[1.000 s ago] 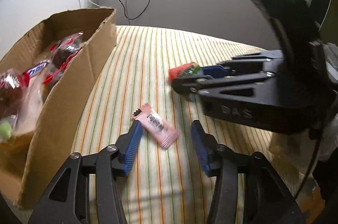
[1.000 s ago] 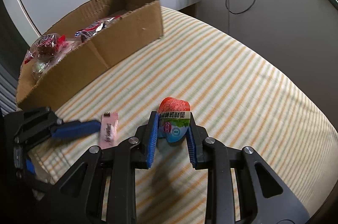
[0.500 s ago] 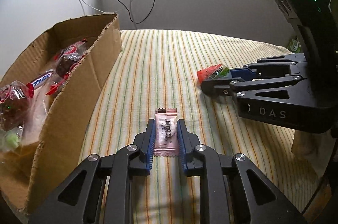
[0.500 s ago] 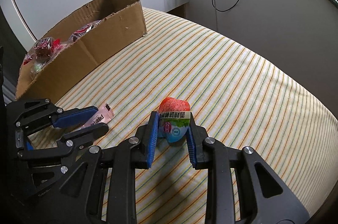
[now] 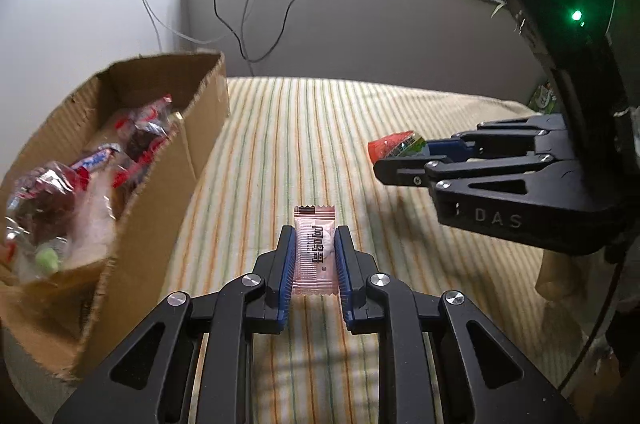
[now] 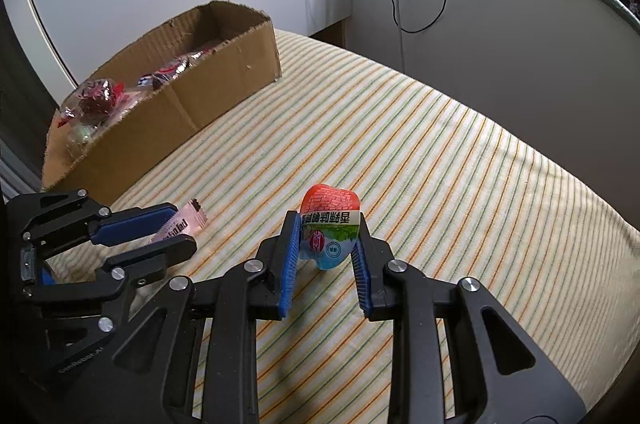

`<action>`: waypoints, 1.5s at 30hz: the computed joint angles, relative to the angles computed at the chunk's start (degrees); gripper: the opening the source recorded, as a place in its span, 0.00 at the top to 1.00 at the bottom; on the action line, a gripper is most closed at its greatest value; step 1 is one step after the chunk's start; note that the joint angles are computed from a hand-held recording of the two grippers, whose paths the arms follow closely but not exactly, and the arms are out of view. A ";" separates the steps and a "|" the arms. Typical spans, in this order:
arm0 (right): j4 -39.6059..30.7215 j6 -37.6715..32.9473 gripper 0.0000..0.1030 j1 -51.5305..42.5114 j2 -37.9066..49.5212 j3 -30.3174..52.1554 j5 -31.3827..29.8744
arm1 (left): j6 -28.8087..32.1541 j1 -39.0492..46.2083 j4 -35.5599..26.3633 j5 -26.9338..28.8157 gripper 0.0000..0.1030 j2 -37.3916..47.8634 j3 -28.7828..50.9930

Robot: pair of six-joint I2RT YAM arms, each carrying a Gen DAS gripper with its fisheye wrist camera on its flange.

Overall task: Organize snacks
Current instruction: 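Grasp the pink candy wrapper with the left gripper while the right gripper grasps the candy egg, then carry the pink wrapper with the left gripper while the right gripper carries the candy egg into the box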

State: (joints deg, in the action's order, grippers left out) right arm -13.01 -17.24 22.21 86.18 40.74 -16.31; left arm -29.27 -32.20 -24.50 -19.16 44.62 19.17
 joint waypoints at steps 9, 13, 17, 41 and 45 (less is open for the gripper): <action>-2.65 2.67 0.75 4.07 -6.19 -0.04 1.78 | 1.55 0.93 -12.10 -2.34 0.83 -13.81 2.74; -3.50 4.14 0.75 6.69 -7.63 1.03 2.85 | 3.21 3.02 -16.77 -2.31 0.83 -19.29 3.84; -3.98 6.25 0.75 10.20 -7.93 2.85 4.29 | 9.27 12.61 -19.46 3.42 0.83 -25.06 4.32; -2.02 16.09 0.75 24.67 9.70 20.70 9.60 | 43.70 76.97 -14.43 47.55 0.83 -16.86 4.33; -2.17 16.68 0.75 26.39 12.93 23.31 10.14 | 44.95 79.10 -12.51 48.91 0.83 -14.37 3.93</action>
State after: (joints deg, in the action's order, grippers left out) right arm -15.19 -0.56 48.61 99.12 64.06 -6.16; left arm 15.67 46.90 -37.01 29.75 30.25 23.10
